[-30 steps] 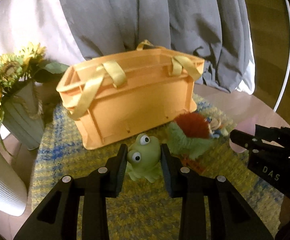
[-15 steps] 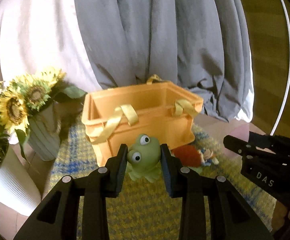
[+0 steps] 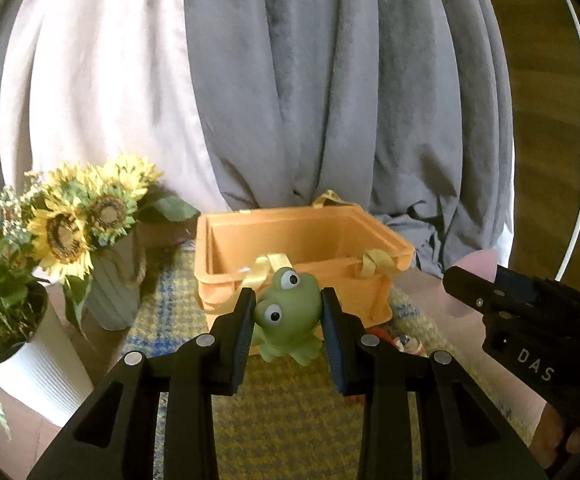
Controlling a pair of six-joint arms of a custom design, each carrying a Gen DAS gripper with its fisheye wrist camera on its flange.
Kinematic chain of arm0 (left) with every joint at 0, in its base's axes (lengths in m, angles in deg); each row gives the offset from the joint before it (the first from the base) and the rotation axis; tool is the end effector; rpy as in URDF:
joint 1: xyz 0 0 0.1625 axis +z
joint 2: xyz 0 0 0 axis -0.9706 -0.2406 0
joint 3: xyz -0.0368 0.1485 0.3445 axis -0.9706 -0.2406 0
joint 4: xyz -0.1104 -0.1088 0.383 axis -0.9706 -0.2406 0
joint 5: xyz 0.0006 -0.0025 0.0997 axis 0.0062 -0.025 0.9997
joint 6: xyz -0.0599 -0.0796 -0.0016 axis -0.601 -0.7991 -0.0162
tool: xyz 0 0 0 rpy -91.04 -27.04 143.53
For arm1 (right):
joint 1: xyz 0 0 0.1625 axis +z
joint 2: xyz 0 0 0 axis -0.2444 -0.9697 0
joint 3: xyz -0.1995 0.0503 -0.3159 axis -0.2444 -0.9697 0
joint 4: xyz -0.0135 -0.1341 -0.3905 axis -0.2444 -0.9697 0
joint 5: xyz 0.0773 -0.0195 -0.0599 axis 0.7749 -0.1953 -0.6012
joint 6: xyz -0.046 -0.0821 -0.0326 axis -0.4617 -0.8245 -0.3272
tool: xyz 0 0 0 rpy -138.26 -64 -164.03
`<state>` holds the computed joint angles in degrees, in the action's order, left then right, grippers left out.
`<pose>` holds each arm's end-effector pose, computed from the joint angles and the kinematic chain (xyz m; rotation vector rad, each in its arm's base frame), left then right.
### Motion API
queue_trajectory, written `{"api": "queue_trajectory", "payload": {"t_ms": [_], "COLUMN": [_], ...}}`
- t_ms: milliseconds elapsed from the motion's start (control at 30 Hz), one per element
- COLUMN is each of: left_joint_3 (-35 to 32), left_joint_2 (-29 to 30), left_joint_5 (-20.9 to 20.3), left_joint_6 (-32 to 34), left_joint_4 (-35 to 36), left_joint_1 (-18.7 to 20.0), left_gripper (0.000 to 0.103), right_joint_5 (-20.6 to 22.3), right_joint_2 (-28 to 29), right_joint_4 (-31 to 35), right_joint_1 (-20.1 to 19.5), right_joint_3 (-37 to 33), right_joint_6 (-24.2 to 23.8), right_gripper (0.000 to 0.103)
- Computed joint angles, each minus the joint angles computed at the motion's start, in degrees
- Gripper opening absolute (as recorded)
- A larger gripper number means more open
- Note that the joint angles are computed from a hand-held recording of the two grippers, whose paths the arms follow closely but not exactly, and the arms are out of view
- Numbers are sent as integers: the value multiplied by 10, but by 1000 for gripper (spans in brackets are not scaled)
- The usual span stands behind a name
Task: Organize soft objects
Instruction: 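Carry the frog toy and pink sponge over the orange crate with both tools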
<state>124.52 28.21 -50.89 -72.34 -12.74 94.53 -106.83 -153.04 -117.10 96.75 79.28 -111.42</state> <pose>-0.4906 -0.4071 0.0014 0.2285 1.9204 -1.3983 0.0844 -0.4843 0.4167 1.1001 -2.3707 1.0819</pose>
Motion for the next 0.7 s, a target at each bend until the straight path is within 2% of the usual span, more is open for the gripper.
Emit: {"api": "queue_trajectory", "payload": {"t_ms": [333,700], "left_joint_3": [-100,-185], "left_joint_2": [26,53], "left_joint_5": [21,52], "left_joint_6": [-204,-340], "left_joint_4": [299,495], "left_joint_1": [-11,-8], "left_gripper": [32,32], "right_joint_5": [52,77], "right_joint_2": [-3,14], "right_joint_4": [12,5], "right_joint_1": [-1,10], "right_joint_3": [-13,-37], "right_joint_6": [3,20], "right_gripper": [39,39]}}
